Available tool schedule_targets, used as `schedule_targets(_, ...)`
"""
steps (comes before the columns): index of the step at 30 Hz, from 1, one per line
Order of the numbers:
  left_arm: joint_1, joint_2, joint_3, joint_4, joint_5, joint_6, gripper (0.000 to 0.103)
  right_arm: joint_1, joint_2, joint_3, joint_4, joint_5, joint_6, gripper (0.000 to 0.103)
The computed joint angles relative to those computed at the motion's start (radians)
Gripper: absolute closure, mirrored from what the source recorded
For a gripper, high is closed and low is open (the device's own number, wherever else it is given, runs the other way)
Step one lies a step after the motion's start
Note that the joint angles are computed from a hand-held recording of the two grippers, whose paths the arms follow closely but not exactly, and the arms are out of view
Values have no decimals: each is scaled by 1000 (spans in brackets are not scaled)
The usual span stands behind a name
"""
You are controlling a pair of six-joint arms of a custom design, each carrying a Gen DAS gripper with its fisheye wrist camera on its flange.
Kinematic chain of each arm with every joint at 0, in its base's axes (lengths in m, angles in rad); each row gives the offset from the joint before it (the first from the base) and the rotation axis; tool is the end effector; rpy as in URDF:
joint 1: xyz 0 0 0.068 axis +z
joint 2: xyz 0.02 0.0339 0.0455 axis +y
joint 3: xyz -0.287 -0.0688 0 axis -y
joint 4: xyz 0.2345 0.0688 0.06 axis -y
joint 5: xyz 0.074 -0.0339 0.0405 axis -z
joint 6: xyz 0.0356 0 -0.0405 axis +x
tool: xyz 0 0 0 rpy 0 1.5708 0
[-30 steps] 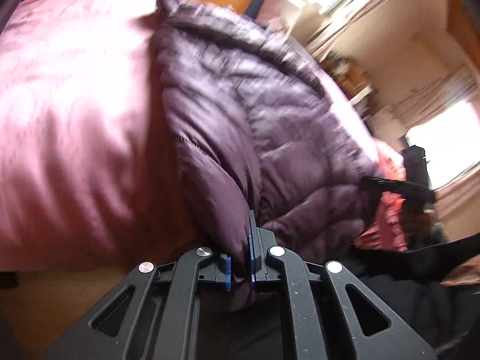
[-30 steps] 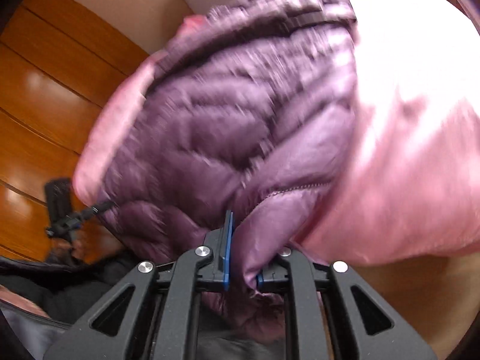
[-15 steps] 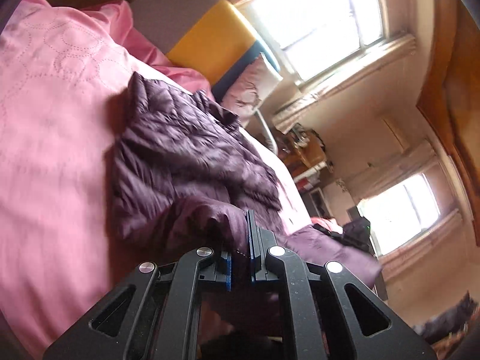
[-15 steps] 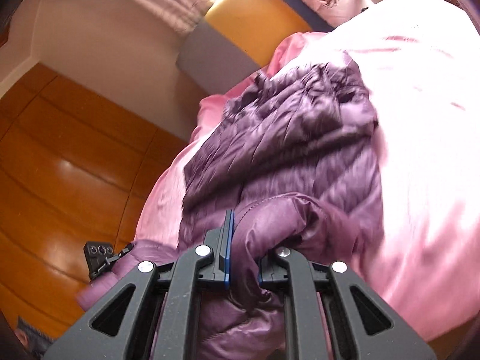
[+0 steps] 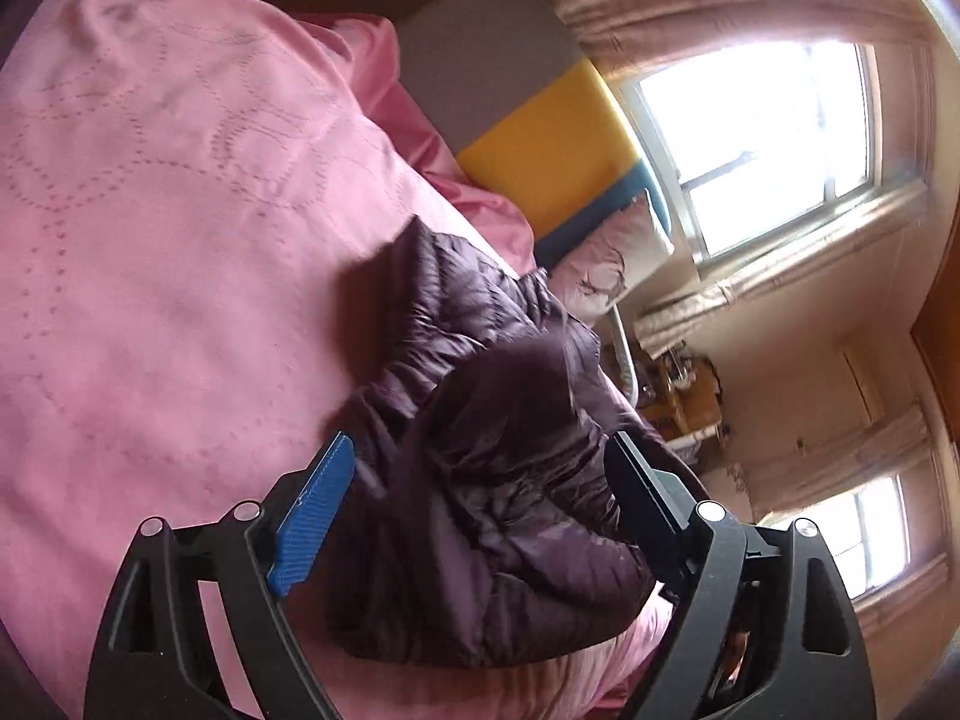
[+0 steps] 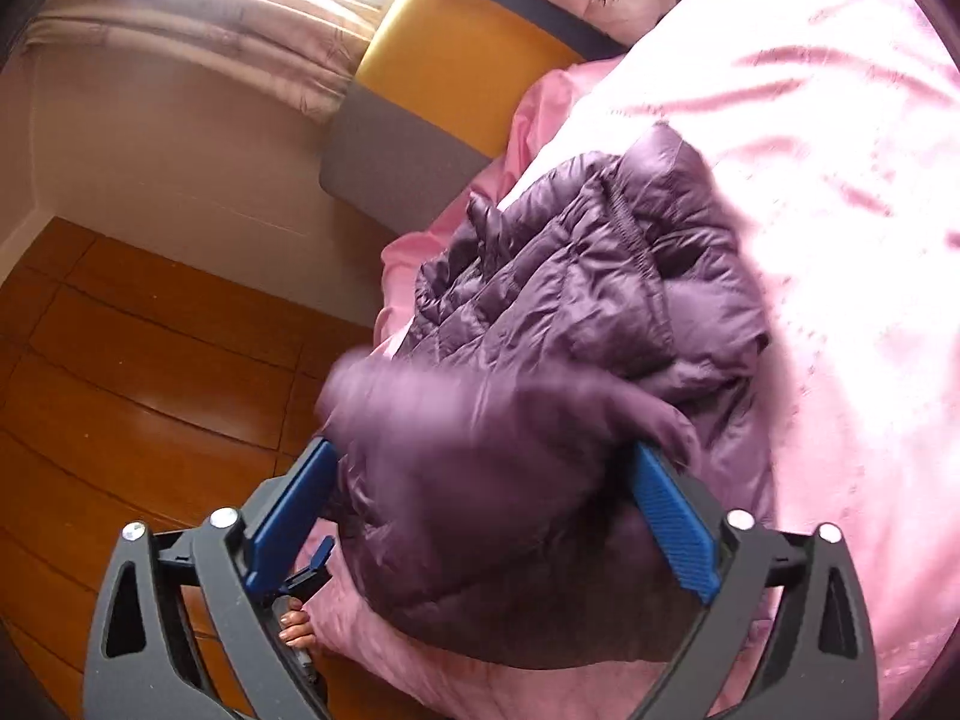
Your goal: Fold large clothes
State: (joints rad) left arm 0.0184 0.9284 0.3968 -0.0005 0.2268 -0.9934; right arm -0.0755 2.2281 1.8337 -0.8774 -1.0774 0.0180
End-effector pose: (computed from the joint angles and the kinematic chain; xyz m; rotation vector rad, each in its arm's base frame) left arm 0.1744 -0.0048 0.2210 -0.9377 1.9872 -0.8078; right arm 0.4627 -0.0036 0.2192 -0.1058 2.4566 1.4525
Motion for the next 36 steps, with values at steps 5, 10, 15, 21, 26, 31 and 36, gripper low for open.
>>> schedule_targets(5,-57,32,-49,11,-25,58,19,-29,-109,-182,56,156,-127,5)
schedule_targets(10,-237,226,-21,93,-107,119,61,48,-220,-423,214,407,-259,28)
schedule_targets(15,-275,228,-41,128,-146,94,83,66,-271,-493,277,423,-264,71)
schedule_targets(21,-373,113,-53,18,-208,75,89,40,-327,-528,208,412,-342,77)
schedule_targets(26,-522,10,-58,-100,-275,1,89,-44,-391,-584,85,388,-475,77)
schedule_targets(31,-962,-108,-41,-329,-557,-314,89,-145,-467,-656,-93,450,-709,78)
schedule_targets(36,-1232,-47,2,-491,-741,-590,86,-183,-502,-651,-155,489,-766,57)
